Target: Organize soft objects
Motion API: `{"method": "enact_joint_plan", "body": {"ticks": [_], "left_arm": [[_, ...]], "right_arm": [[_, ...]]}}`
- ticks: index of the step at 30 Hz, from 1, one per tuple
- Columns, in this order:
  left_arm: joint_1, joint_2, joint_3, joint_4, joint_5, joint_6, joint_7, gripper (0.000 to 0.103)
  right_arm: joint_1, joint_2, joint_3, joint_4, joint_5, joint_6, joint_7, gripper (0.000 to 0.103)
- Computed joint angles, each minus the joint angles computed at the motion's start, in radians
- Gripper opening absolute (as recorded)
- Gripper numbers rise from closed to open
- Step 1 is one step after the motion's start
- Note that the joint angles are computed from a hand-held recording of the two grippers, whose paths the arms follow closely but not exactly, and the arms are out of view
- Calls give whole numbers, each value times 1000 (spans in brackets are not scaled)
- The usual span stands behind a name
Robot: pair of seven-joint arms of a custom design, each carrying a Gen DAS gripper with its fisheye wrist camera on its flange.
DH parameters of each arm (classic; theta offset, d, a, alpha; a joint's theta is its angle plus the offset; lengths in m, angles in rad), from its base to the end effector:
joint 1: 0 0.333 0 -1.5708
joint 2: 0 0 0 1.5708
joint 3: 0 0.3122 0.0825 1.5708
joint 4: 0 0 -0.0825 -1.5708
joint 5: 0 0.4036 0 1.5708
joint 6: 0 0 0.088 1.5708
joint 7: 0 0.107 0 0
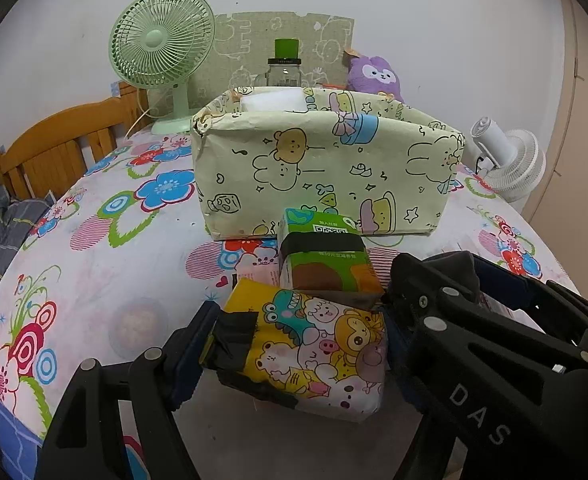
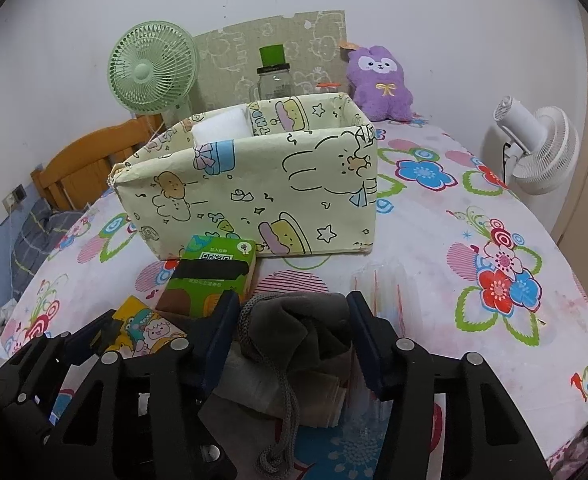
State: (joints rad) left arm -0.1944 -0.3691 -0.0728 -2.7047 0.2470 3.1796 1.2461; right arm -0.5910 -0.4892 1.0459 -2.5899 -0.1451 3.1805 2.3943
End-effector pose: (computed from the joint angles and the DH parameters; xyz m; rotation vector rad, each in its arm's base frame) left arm 0.4274 -0.1406 0.4256 -1.5790 1.9319 -0.8999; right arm 0.4279 0.2380 0.4191 -1.5728 1.7123 -0.7259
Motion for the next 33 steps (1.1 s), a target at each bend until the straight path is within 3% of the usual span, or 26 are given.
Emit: {"method": "enact_joint_plan", "body": {"ticks": [13,28,33], "left_arm": [[29,-35,-42,6,13,-37,-27,80],[21,-86,-43,7,22,-39,-43,80],[-9,-100,-18,19,13,-46,-30,80]], "right_arm": [[87,-17,-89,-15,-17,-33,25,53],[180,-54,-183,-23,-9,-28,2,53],[205,-66,-212,-17,-7,-38,-17,53]]}}
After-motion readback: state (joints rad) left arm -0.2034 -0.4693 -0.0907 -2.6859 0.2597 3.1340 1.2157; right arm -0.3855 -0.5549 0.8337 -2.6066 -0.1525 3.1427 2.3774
